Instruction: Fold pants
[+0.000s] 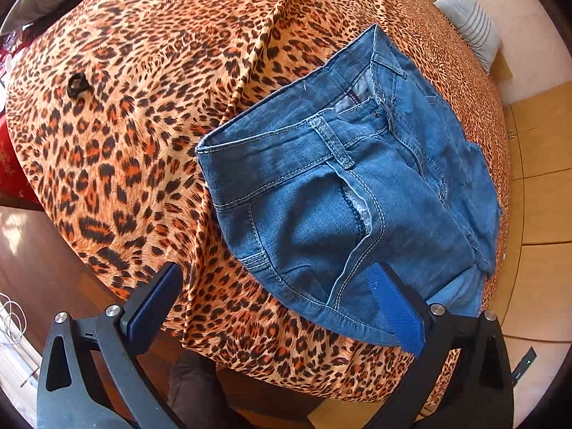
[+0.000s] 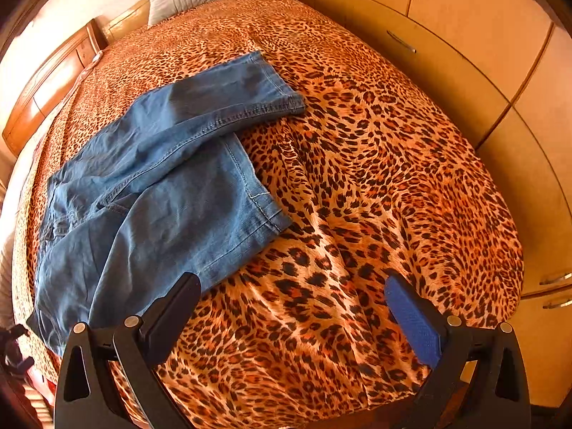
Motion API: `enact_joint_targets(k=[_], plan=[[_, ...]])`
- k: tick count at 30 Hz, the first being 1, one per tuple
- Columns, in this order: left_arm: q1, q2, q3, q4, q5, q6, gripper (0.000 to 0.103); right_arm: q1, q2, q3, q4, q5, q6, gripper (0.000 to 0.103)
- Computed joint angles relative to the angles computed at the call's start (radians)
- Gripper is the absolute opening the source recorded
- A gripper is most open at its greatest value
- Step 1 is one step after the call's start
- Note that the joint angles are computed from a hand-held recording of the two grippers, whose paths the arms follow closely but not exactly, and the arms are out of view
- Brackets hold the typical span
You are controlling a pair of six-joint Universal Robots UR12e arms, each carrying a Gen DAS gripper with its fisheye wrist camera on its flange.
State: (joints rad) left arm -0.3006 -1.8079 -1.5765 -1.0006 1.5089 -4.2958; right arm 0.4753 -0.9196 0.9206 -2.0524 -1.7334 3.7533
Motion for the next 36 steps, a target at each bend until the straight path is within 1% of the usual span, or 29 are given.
enact_joint_targets(k=[1, 4, 6, 7, 9, 11, 13, 14, 15, 16, 17, 18, 19, 20, 21, 22, 23, 24, 26, 28, 30, 32, 33, 34, 35, 36], plan=[[0.005, -0.007, 0.0, 0.008, -0.026, -0.001, 0.103, -0.004, 0.016, -0.026, 0.024, 0.004, 0.008, 0.103], [0.015, -0.03, 0.011, 0.012, -0.086, 0.01, 0.103, -0.008, 0.066, -0.106, 0.094, -0.016, 0.003, 0.103], [0.02, -0.047, 0.026, 0.005, -0.108, 0.028, 0.103, -0.009, 0.095, -0.151, 0.131, -0.03, 0.011, 0.103], [0.02, -0.056, 0.038, -0.007, -0.109, 0.037, 0.103, -0.011, 0.104, -0.163, 0.133, -0.023, 0.017, 0.102], [0.024, -0.077, 0.066, -0.037, -0.111, 0.053, 0.103, -0.018, 0.119, -0.179, 0.128, 0.017, 0.033, 0.102], [0.023, -0.092, 0.086, -0.051, -0.115, 0.052, 0.103, -0.026, 0.137, -0.202, 0.143, 0.076, 0.037, 0.102], [0.021, -0.108, 0.111, -0.073, -0.111, 0.057, 0.103, -0.029, 0.148, -0.212, 0.137, 0.106, 0.024, 0.097], [0.02, -0.116, 0.122, -0.084, -0.107, 0.062, 0.102, -0.031, 0.152, -0.213, 0.128, 0.127, 0.013, 0.088], [0.018, -0.123, 0.133, -0.097, -0.099, 0.061, 0.096, -0.033, 0.155, -0.217, 0.129, 0.153, 0.002, 0.075], [0.015, -0.128, 0.143, -0.106, -0.088, 0.057, 0.094, -0.03, 0.163, -0.236, 0.152, 0.14, -0.011, 0.071], [0.013, -0.136, 0.156, -0.115, -0.076, 0.055, 0.087, -0.027, 0.16, -0.231, 0.141, 0.125, -0.035, 0.06], [0.01, -0.14, 0.165, -0.118, -0.067, 0.049, 0.079, -0.029, 0.152, -0.214, 0.111, 0.143, -0.065, 0.034], [0.008, -0.143, 0.17, -0.12, -0.059, 0.044, 0.074, -0.037, 0.144, -0.197, 0.087, 0.198, -0.081, 0.017], [0.009, -0.142, 0.171, -0.128, -0.045, 0.043, 0.062, -0.039, 0.14, -0.194, 0.089, 0.212, -0.086, 0.013], [0.009, -0.138, 0.173, -0.143, -0.033, 0.048, 0.049, -0.038, 0.134, -0.188, 0.082, 0.211, -0.103, 0.013], [0.007, -0.136, 0.18, -0.163, -0.027, 0.051, 0.042, -0.039, 0.126, -0.18, 0.076, 0.217, -0.121, 0.013], [0.007, -0.131, 0.179, -0.168, -0.026, 0.051, 0.034, -0.041, 0.113, -0.163, 0.068, 0.225, -0.121, 0.013], [0.006, -0.127, 0.18, -0.164, -0.025, 0.052, 0.03, -0.046, 0.091, -0.13, 0.038, 0.248, -0.113, 0.013], [0.002, -0.11, 0.169, -0.158, -0.019, 0.062, 0.029, -0.059, 0.031, -0.034, -0.057, 0.283, -0.094, 0.013], [-0.009, -0.096, 0.165, -0.18, -0.002, 0.06, 0.029, -0.071, -0.037, 0.073, -0.124, 0.302, -0.06, 0.013], [-0.013, -0.093, 0.155, -0.185, -0.033, 0.053, 0.029, -0.087, -0.099, 0.183, -0.17, 0.345, -0.003, 0.013], [-0.024, -0.1, 0.156, -0.218, -0.043, 0.045, 0.029, -0.1, -0.139, 0.264, -0.158, 0.374, 0.033, 0.013], [-0.027, -0.105, 0.159, -0.239, -0.051, 0.041, 0.029, -0.104, -0.151, 0.289, -0.136, 0.379, 0.039, 0.014], [-0.028, -0.108, 0.16, -0.254, -0.069, 0.035, 0.029, -0.11, -0.159, 0.312, -0.11, 0.402, 0.047, 0.014], [-0.027, -0.107, 0.157, -0.258, -0.091, 0.031, 0.029, -0.119, -0.162, 0.324, -0.079, 0.433, 0.057, 0.016], [-0.026, -0.105, 0.156, -0.259, -0.1, 0.031, 0.029, -0.123, -0.166, 0.332, -0.062, 0.443, 0.073, 0.023]])
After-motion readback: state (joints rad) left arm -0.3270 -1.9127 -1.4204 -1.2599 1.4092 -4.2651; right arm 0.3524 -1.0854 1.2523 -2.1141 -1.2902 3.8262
